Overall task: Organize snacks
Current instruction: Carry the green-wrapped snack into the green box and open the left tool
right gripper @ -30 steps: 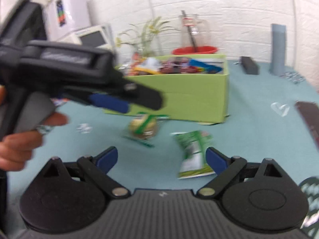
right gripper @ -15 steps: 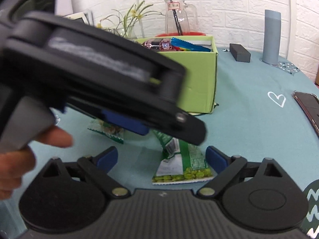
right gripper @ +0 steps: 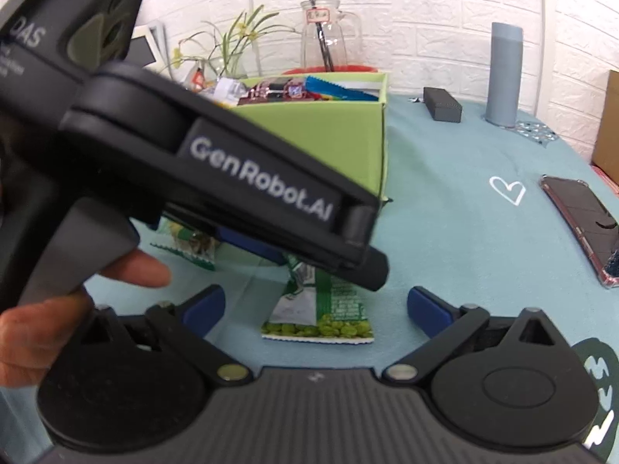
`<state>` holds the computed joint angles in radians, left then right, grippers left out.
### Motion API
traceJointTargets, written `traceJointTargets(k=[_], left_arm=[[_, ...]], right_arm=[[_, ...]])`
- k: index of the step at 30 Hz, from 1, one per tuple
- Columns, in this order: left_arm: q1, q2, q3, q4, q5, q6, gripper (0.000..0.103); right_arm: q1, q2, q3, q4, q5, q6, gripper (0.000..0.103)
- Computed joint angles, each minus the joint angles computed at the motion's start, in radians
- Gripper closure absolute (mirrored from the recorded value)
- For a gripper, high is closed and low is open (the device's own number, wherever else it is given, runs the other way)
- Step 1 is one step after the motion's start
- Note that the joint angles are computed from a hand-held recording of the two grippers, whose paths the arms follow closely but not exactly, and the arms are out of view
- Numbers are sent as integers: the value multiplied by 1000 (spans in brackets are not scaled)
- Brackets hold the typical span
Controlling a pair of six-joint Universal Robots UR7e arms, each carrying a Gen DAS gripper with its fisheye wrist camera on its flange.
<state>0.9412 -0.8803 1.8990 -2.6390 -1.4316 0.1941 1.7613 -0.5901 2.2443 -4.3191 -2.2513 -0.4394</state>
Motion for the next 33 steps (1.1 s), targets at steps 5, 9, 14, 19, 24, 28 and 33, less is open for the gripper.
traceJointTargets(k=[5,9,14,19,24,28,33], left_arm=[[-3,-5,25,-35,3,36,69],[13,-39,28,-4,-61,6,76],[9,-90,10,-56,-118,-16,76],[1,-60,-90,-107,-101,-9,75],[17,62,-263,-102,-75,12,81],[51,171,-393,-84,-48,13,82],[92,224,-463,-35,-71,5,82]], right_arm=[[20,13,-2,-45,-37,-9,48],[50,15,10,-84,-52,-4,51],[90,-27,-11,-129,-27,-136,51],[84,-86,-98,-64,49,-270,51],[7,-138,-210,121,164,-232,51],[-62,-152,-307,295,235,-158,50],[-97,-103,-369,356,259,-144,44]])
